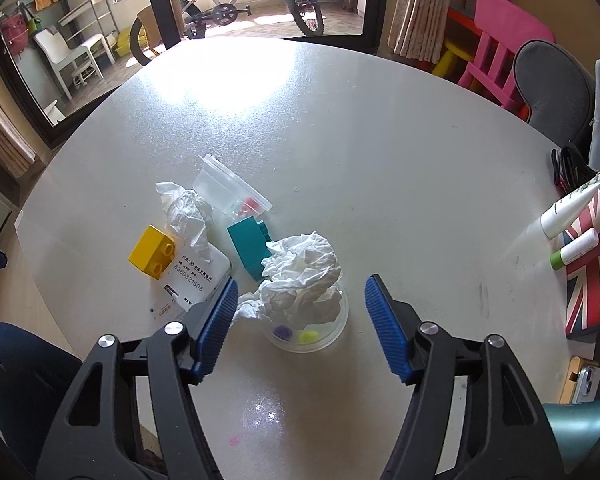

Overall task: Collect trash
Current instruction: 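Reach the right gripper to the crumpled white tissue and grasp it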

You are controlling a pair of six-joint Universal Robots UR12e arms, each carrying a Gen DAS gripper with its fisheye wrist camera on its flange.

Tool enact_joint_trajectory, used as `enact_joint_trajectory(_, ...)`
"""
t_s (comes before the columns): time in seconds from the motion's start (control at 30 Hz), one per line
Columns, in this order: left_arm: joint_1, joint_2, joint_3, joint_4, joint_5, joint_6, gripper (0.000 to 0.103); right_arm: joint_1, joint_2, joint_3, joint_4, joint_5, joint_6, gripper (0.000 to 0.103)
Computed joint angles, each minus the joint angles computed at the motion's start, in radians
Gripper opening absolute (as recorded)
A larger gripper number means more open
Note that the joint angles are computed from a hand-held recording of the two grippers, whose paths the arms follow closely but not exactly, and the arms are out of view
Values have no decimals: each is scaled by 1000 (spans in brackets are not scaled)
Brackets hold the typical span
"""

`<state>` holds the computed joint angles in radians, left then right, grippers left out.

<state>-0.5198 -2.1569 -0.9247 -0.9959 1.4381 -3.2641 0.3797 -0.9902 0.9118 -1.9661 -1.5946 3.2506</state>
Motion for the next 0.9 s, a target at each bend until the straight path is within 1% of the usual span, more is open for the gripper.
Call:
enact_joint_trajectory(0.03,0,-2,3,-3,0,-1,96,0,1,0,3,1,-4,48)
enact_joint_trajectory(0.07,0,-2,3,-4,-1,-1,96,-1,3,-4,9,-1,-8,43)
enact_joint_trajectory(0.1,0,-3,4,-5,-3,-2,96,-1,4,-4,10,-3,-11,34)
enact_joint_trajectory(0.23,0,-8,12,-8,-5,2,96,-3,-4,12,-15,5,-11,26)
enact_joint_trajectory(0.33,-1,-16,24,-13,-5,6,96,-3,-12,25,-31,2,-8,23)
enact_joint_trajectory(0.53,-4,-39,60,-27,-8,16,96,-5,-38,55,-67,2,21,23)
enact_joint_trajectory(0.9,-10,-110,182,-92,-10,27,96,-4,-85,103,-100,-5,51,23)
